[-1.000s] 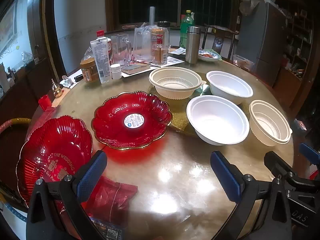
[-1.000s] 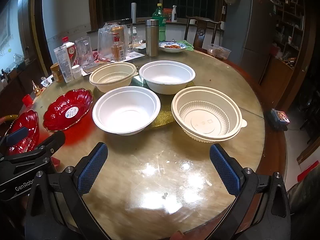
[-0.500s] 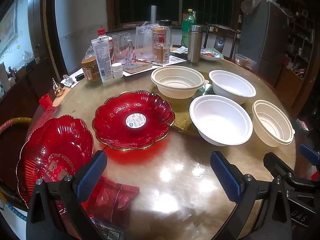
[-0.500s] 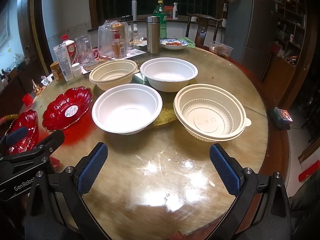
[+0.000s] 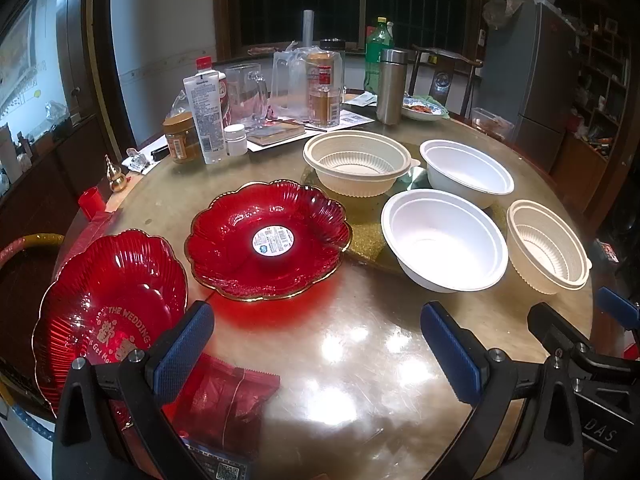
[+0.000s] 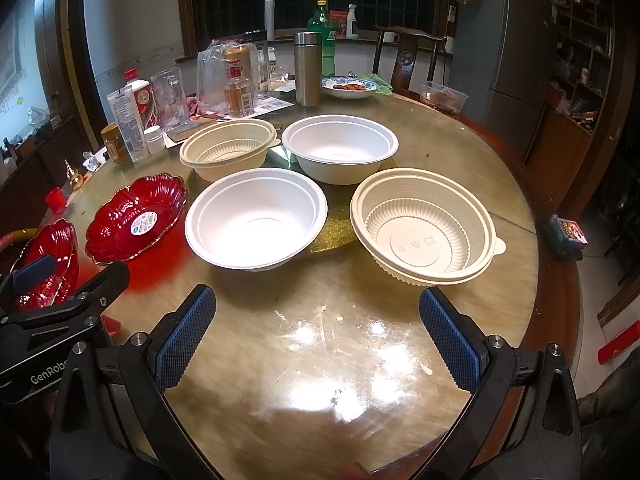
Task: Organize plates and bowls
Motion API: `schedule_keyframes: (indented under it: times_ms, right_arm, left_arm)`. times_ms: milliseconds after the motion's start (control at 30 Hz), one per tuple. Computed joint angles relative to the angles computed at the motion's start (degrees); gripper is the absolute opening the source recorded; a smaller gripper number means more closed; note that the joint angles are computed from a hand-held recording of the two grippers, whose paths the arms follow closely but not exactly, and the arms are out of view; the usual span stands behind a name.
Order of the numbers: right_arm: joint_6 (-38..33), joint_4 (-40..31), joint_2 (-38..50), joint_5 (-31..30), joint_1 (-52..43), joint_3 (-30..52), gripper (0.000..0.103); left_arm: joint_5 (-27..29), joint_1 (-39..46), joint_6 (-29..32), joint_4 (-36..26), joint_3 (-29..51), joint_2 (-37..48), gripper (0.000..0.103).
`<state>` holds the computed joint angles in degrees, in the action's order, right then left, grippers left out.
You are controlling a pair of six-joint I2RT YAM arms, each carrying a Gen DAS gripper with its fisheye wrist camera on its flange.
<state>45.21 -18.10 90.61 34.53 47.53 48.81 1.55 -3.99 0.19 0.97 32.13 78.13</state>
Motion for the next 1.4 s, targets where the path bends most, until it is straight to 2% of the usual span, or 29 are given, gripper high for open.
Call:
schedule_keyframes:
  times_ms: [1400]
  right_arm:
    - [0.3,0.0,0.0,0.1,-0.2,0.1,0.103]
  left_arm:
    - [-1.2,-1.0,-0.3,0.0,-0.6,-0.6,0.103]
